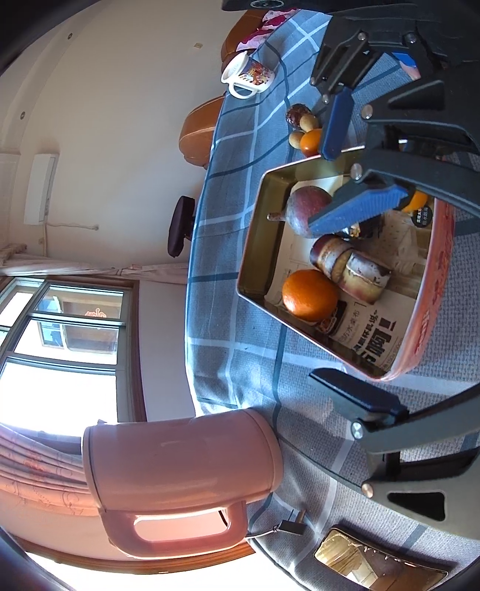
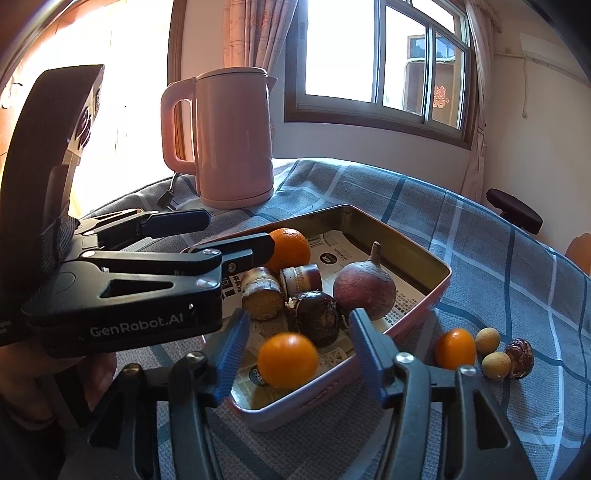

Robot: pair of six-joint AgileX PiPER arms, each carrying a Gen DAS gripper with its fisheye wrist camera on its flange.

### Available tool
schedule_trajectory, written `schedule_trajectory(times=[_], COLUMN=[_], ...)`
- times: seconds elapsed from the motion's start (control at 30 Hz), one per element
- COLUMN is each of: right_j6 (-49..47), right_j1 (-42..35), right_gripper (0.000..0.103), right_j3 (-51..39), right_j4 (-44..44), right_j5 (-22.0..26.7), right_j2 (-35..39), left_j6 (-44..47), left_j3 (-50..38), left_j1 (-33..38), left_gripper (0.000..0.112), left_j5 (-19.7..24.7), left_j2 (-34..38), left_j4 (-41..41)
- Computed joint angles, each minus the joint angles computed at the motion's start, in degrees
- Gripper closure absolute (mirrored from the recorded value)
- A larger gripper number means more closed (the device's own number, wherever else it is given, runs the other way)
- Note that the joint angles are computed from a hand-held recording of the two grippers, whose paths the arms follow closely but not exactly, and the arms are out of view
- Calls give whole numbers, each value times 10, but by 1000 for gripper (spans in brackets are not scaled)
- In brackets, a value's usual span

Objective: Organize fruits
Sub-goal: 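Lower both oranges into the tin and open both tools, then move both open tools back to the remaining fruit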

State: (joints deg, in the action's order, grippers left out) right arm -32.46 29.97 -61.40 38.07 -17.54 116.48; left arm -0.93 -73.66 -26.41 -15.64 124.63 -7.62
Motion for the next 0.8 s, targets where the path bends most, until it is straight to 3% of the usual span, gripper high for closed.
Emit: schedule_trajectory(times=[0.13, 0.27, 0.37, 0.5, 0.63, 0.8], right_j6=[28, -16, 37, 36, 68, 110], right_j1=[0, -15, -61, -122, -181, -223], right_gripper=[37, 37, 37, 37, 37, 37], right_j3=[35, 95, 147, 182, 166, 91], right_j4=[-14, 28, -10, 13, 2, -35], right_j5=[-38, -85, -92, -98, -61, 15], right_j2=[-17, -54, -92, -119, -121, -75], left_j6=[-65, -53, -54, -7, 73, 264], left_j3=[15, 23, 23, 1, -38, -98], left_j1=[3, -9, -26, -58, -91, -124], left_gripper=[31, 23, 23, 23, 17, 17], left_j5=[-17, -31, -35, -20, 1, 28], left_j2=[-8, -17, -22, -16, 2, 29], left_j4=[49, 27, 29, -6, -77, -250])
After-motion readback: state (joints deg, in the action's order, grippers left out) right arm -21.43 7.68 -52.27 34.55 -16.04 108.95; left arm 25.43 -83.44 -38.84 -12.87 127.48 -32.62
